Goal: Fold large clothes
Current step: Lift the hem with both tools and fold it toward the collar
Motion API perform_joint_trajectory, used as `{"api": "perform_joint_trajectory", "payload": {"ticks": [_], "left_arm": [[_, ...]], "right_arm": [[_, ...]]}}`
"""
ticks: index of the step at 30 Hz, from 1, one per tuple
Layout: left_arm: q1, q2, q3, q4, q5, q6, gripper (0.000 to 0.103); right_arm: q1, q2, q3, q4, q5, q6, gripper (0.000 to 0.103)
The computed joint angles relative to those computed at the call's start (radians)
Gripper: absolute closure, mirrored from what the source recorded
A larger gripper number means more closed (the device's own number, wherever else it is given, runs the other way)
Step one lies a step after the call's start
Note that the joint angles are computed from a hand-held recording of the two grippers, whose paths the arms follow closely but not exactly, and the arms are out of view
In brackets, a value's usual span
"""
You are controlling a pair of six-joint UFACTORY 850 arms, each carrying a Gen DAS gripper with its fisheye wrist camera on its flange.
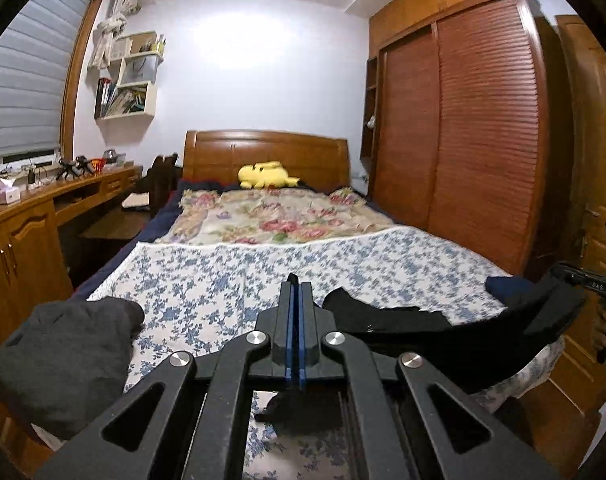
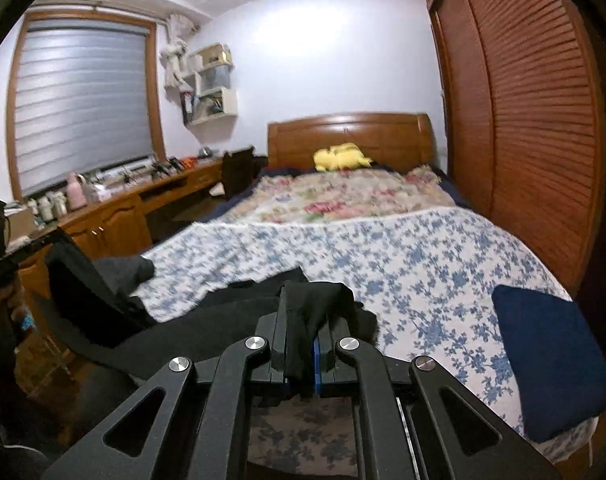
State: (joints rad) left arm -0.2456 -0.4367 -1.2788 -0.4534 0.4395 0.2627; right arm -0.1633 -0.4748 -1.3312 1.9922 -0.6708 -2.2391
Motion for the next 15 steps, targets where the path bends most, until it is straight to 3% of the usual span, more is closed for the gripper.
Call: {"api": "perform_joint_trajectory", "payload": {"ticks": [4, 7, 11, 15], "left_arm": [[0.009, -0.117, -0.127, -0.12, -0.064, 0.142, 0.101], [0.026, -0.213, -0.239, -0.205, -0.136, 0.214, 0.101], [0.031, -0.293, -0.329, -0.333, -0.15, 0.348, 0.101], [0.038, -0.36, -0.41, -0.397, -0.173, 0.406, 0.101]], "right_arm": [[0.044, -0.114, -0.122, 0.006, 0.119, -0.007, 0.096], [0.072, -0.22, -0.232, -0.063, 0.189, 0.094, 0.096], [0.106, -0.347, -0.376, -0.154, 0.26, 0.203, 0.096], [0.125, -0.482, -0.575, -0.438, 0.286, 0.532, 0.095]]}}
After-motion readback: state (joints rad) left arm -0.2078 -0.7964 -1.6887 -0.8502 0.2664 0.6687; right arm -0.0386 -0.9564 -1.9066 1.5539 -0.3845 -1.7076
